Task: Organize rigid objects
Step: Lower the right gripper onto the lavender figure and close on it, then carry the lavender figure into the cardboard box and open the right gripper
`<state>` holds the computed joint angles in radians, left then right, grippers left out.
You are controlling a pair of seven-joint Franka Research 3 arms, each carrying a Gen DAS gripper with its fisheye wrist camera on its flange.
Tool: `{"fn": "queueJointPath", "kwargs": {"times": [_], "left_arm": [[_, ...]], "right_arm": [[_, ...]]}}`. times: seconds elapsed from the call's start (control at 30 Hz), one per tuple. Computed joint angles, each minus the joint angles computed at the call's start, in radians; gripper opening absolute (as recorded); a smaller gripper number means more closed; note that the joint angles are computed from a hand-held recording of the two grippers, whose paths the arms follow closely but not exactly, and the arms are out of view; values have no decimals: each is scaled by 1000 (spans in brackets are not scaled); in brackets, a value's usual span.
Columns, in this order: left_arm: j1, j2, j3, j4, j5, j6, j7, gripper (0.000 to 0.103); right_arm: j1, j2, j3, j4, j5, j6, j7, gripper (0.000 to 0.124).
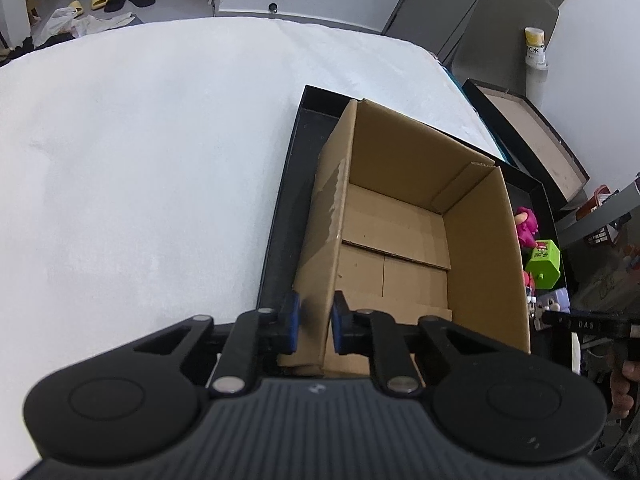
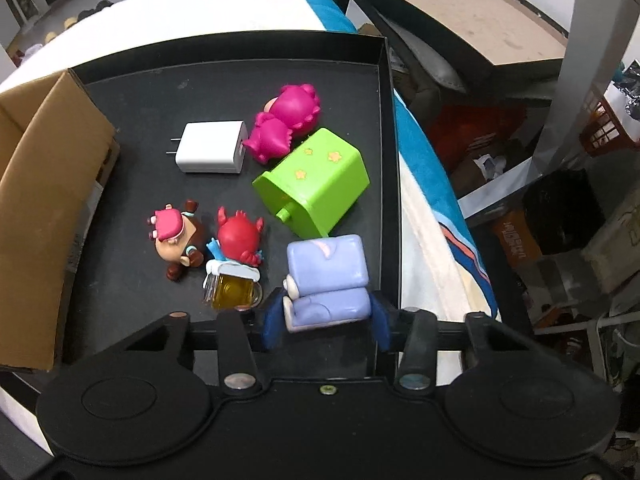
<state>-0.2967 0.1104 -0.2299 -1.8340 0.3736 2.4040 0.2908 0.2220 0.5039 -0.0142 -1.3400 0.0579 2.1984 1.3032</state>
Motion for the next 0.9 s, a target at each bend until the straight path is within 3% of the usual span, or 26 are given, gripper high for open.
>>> {"fn": "queueJointPath", "kwargs": {"times": [0.47, 0.9], "left_arm": [[-6, -15, 0, -28, 45, 26, -61, 15], [3, -25, -2, -41, 4, 44, -57, 15]], "right_arm": [[-21, -114, 11, -110, 50, 19, 15, 43], [1, -193, 32, -124, 74, 37, 38, 43]]}}
